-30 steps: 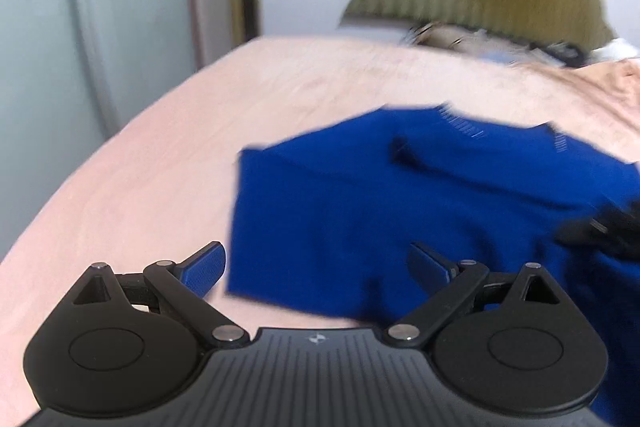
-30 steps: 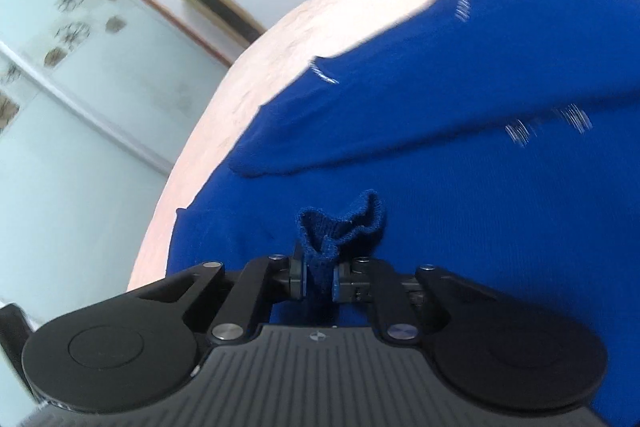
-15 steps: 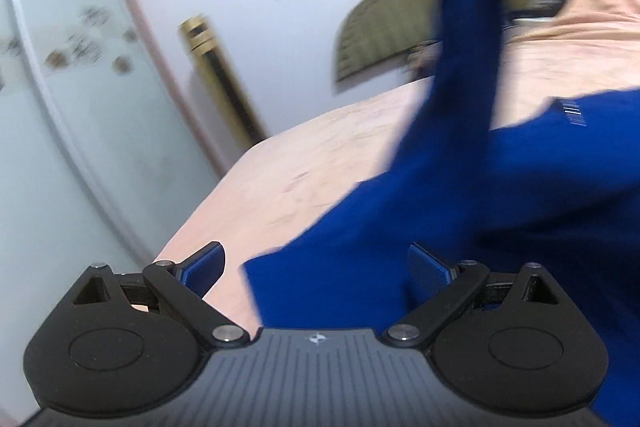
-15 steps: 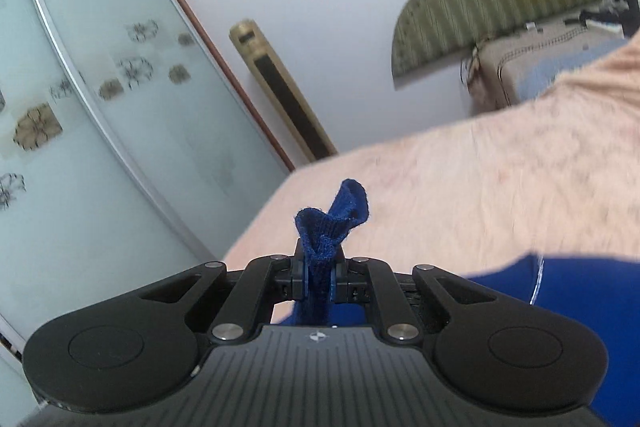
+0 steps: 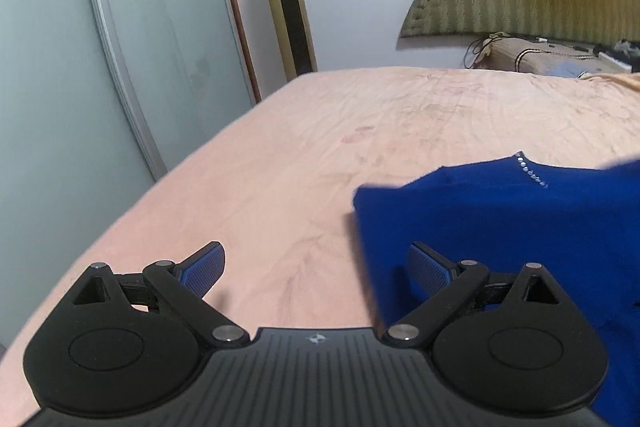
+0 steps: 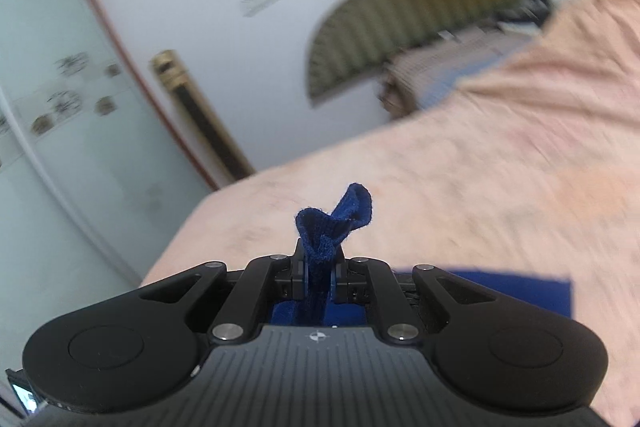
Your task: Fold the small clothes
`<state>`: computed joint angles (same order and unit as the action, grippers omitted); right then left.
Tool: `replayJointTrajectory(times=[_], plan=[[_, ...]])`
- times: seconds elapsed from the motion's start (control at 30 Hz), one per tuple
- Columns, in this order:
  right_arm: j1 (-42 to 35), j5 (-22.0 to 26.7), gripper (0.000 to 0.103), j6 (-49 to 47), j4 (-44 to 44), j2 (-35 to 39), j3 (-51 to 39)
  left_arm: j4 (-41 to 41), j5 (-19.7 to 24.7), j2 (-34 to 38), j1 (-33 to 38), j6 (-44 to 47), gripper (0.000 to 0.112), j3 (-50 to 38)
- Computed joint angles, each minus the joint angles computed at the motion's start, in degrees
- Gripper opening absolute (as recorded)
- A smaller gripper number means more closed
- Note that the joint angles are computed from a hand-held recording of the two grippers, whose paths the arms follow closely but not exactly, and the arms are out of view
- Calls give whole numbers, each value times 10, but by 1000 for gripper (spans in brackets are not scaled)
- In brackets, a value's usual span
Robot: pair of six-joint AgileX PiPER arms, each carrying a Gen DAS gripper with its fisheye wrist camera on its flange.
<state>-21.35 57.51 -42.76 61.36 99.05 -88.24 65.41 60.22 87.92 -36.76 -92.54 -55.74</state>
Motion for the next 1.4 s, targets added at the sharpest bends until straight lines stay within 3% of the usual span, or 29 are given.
replayJointTrajectory(times=[0.27, 0.4, 0.5, 0.53, 0.6, 0.67, 0.8, 0.93, 1.07, 1.17, 1.27, 1.4], plan=[[-62, -58, 13, -59, -10, 0, 126, -37, -73, -30, -24, 23, 99, 2], [-69, -87, 14, -65, -28, 14, 151, -43, -70, 16, -43, 55, 99, -24], [-65, -103, 29, -62, -44, 11, 160, -50, -42, 47, -59, 74, 99, -46], [-63, -123, 41, -70, -43, -7, 176, -45, -39, 44, -65, 69, 99, -43], [-44, -207, 54, -107, -39, -69, 232, -34, -41, 38, -73, 59, 99, -35], [-21, -274, 54, -195, 4, -120, 285, -36, -40, 43, -75, 63, 99, -39], [12, -230, 65, -248, -7, -128, 293, -62, -47, 43, -72, 67, 99, -43], [71, -280, 66, -109, -156, -100, 282, -69, -46, 39, -79, 55, 99, -38], [76, -294, 70, -149, -116, -138, 316, -67, -40, 33, -88, 48, 99, -30], [92, -320, 86, -202, -90, -164, 348, -70, -42, 34, -88, 45, 99, -32], [97, -319, 86, -128, -158, -149, 332, -71, -46, 32, -86, 42, 99, -31], [81, -300, 86, -121, -138, -128, 320, -69, -40, 34, -89, 42, 99, -29]])
